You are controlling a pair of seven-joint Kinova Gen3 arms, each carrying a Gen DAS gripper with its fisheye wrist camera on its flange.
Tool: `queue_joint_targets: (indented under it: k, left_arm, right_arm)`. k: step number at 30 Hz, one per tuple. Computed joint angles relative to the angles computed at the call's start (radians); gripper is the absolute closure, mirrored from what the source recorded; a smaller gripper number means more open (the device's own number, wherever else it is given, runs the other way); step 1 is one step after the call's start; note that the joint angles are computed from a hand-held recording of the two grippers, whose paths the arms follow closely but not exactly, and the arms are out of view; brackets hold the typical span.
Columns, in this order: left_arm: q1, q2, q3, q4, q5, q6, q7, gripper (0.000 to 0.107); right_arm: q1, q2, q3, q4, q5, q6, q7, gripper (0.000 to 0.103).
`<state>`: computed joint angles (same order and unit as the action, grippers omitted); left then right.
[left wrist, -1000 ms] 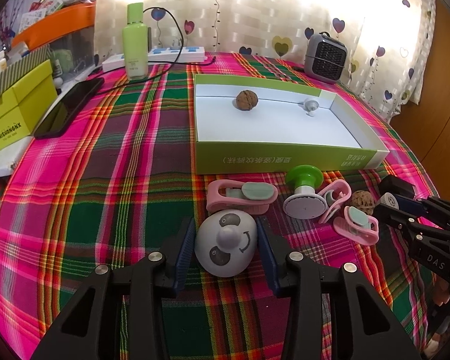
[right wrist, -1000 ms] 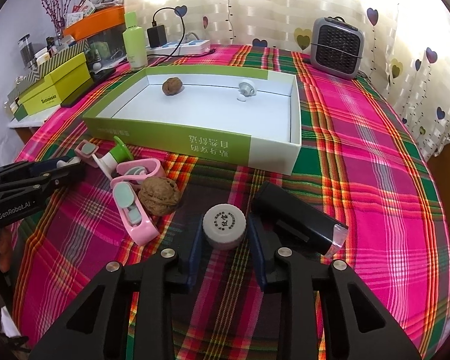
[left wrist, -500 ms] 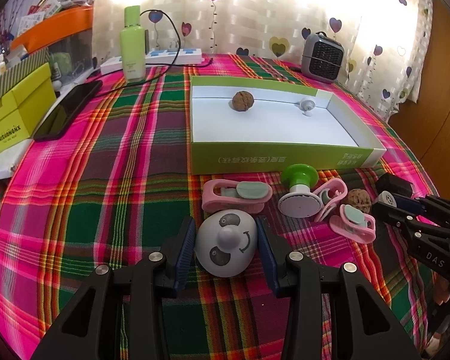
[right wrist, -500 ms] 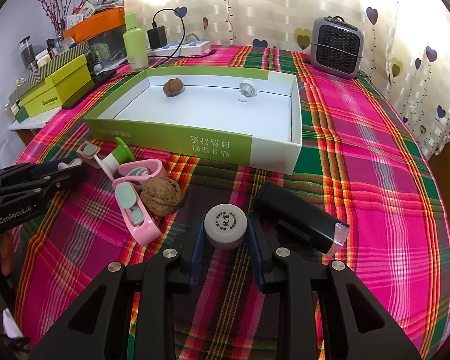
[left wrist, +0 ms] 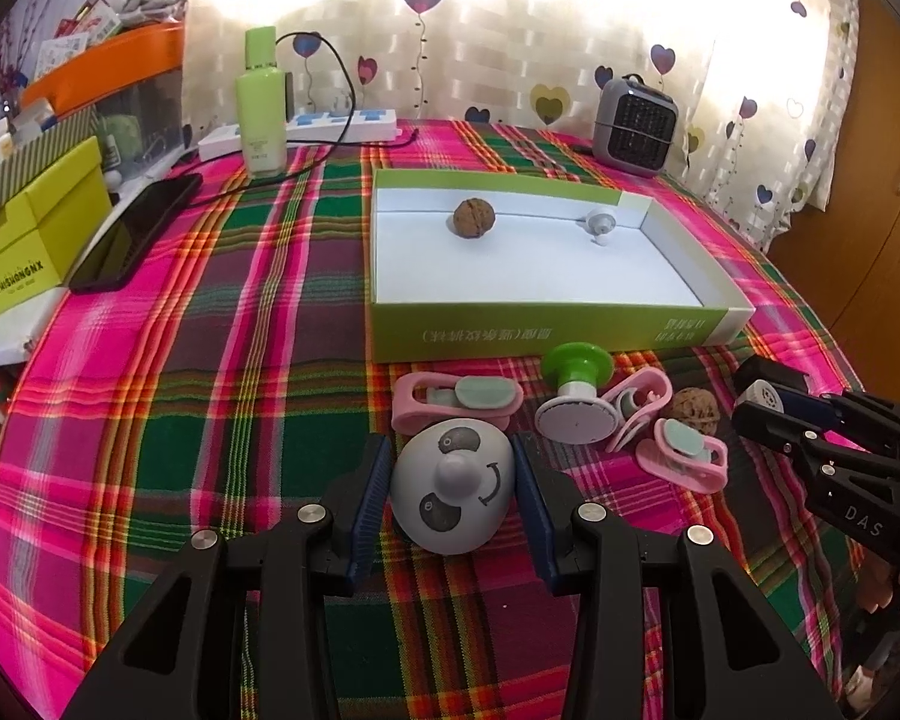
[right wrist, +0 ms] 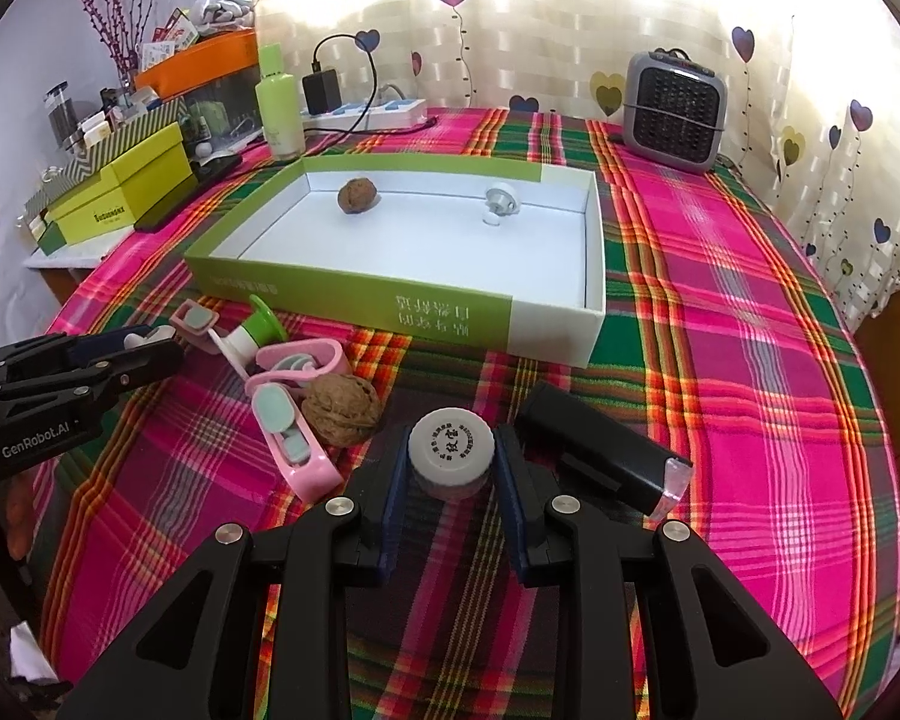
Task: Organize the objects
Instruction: 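Grasp the white round jar with the right gripper while the left grasps the panda toy, then carry the white jar and panda toy over the tray with both tools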
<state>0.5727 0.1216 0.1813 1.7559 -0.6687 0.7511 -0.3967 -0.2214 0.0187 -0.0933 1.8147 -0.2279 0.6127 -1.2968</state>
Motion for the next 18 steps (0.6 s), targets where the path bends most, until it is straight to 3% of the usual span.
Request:
queue_joint_targets:
  k: [18]
  left_arm:
    - [0.004, 0.016, -0.006, -0.078, -0.005, 0.012, -0.065, 0.069]
  right_arm:
    - [-0.010, 0.011, -0.005, -0.062, -0.026, -0.001, 0.026, 0.075]
